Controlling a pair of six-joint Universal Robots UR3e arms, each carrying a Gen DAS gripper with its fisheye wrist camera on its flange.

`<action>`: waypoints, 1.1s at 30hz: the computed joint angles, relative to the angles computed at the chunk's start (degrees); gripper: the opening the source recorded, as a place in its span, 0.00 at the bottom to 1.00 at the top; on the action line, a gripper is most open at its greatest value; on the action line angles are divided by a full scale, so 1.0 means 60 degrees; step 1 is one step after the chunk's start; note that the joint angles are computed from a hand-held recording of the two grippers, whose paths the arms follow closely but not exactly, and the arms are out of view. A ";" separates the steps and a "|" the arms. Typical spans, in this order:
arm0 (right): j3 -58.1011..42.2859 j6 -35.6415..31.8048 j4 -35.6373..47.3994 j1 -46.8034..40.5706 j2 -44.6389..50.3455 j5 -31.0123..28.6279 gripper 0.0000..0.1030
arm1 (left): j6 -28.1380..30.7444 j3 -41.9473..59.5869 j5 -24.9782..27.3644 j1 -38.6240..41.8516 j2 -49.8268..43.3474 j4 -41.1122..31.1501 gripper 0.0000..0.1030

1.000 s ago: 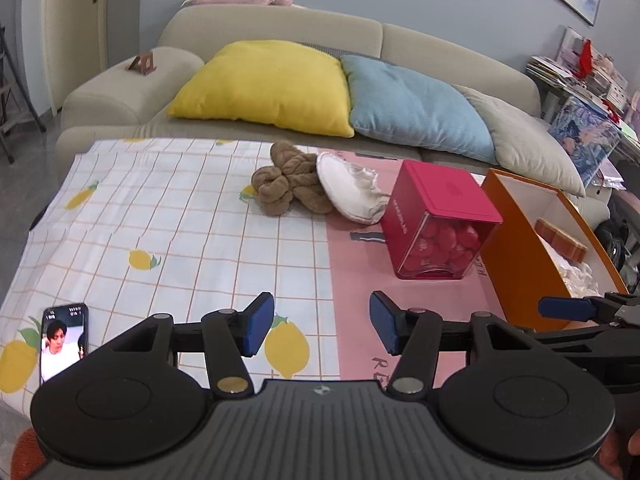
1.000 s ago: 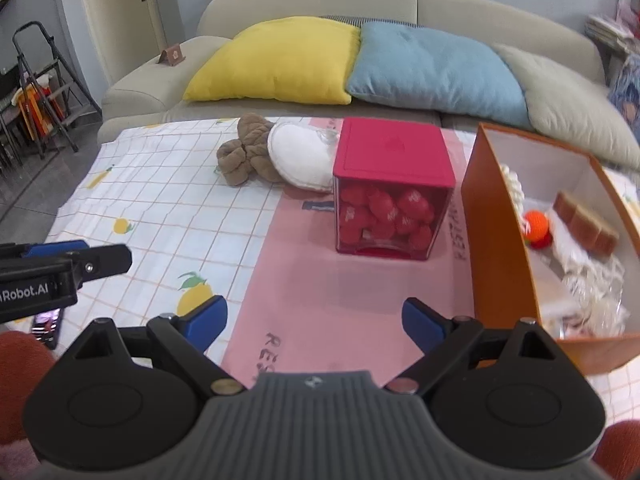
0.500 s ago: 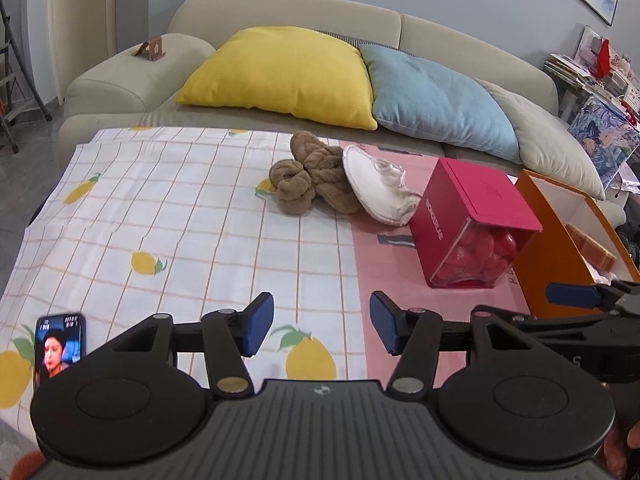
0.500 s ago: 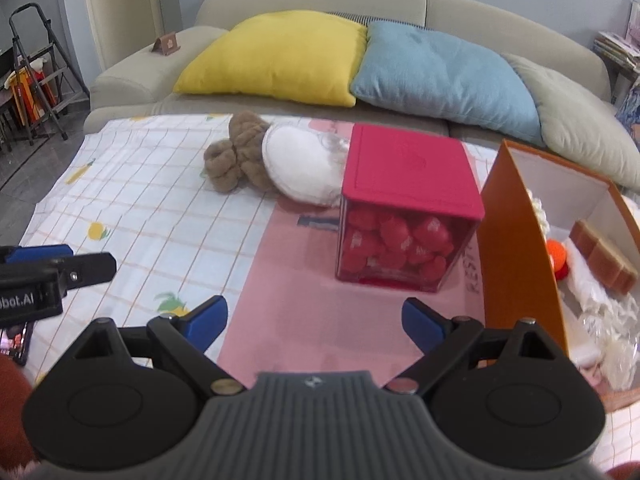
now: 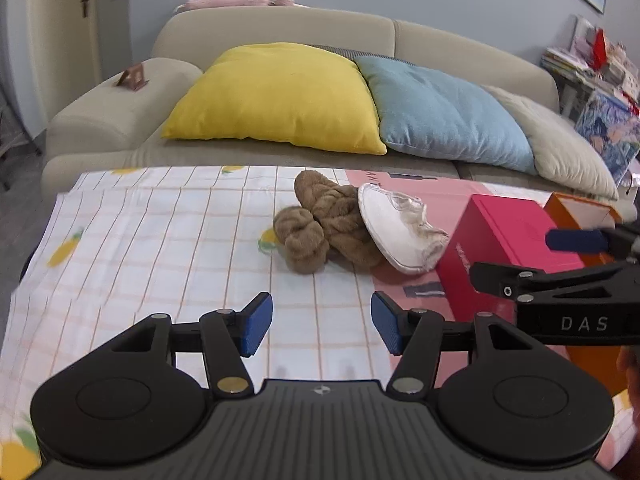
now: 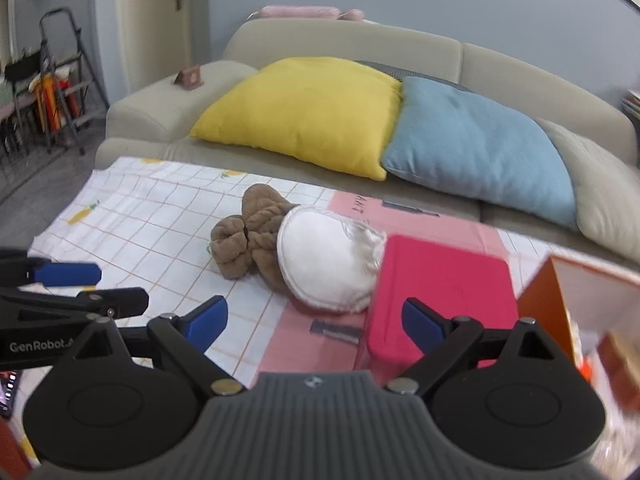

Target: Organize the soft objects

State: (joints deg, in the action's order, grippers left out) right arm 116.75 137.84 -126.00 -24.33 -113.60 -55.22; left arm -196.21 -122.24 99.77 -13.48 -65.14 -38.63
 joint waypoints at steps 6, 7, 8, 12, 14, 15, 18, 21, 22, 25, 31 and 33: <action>-0.1138 0.0212 -0.2059 0.1829 0.2739 -0.1082 0.74 | 0.2038 0.0209 -0.0966 0.1305 -0.1502 0.1154 0.64; -0.1318 0.0194 -0.2298 0.2067 0.3136 -0.1261 0.72 | 0.2280 0.0256 -0.1131 0.1510 -0.1785 0.1353 0.64; -0.1495 0.0221 -0.2543 0.2320 0.3534 -0.1477 0.71 | 0.2447 0.0300 -0.1240 0.1678 -0.2092 0.1609 0.64; -0.2173 0.0369 -0.3189 0.3165 0.4977 -0.2353 0.60 | 0.2621 0.0400 -0.1874 0.2301 -0.3147 0.2522 0.66; -0.2460 0.0446 -0.3367 0.3442 0.5555 -0.2653 0.59 | 0.2580 0.0396 -0.2094 0.2482 -0.3701 0.2973 0.67; -0.2552 0.0468 -0.3478 0.3553 0.5798 -0.2777 0.59 | 0.2535 0.0406 -0.2122 0.2501 -0.3994 0.3181 0.67; -0.2882 0.0583 -0.3550 0.3777 0.6416 -0.3078 0.57 | 0.2598 0.0500 -0.2136 0.2487 -0.4654 0.3517 0.66; -0.3101 0.0697 -0.3470 0.3960 0.6775 -0.3260 0.56 | 0.2563 0.0642 -0.2313 0.2500 -0.5117 0.3583 0.66; -0.3096 0.0730 -0.3621 0.4074 0.6883 -0.3450 0.55 | 0.2466 0.0726 -0.2223 0.2452 -0.5254 0.3610 0.66; -0.3152 0.1058 -0.3992 0.4322 0.7202 -0.3888 0.43 | 0.2203 0.0856 -0.2237 0.2405 -0.5476 0.3730 0.49; -0.2845 0.1246 -0.4400 0.4317 0.7100 -0.3961 0.03 | 0.1410 0.0857 -0.0862 0.1407 -0.5507 0.4323 0.15; -0.2460 0.0969 -0.4654 0.4226 0.6706 -0.3820 0.02 | 0.0877 0.0694 -0.0299 0.1032 -0.5137 0.4317 0.14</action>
State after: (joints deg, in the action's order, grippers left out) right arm 101.98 143.65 -153.93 1.03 -73.37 -78.14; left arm -190.95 -118.08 97.97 -7.29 -95.96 -12.73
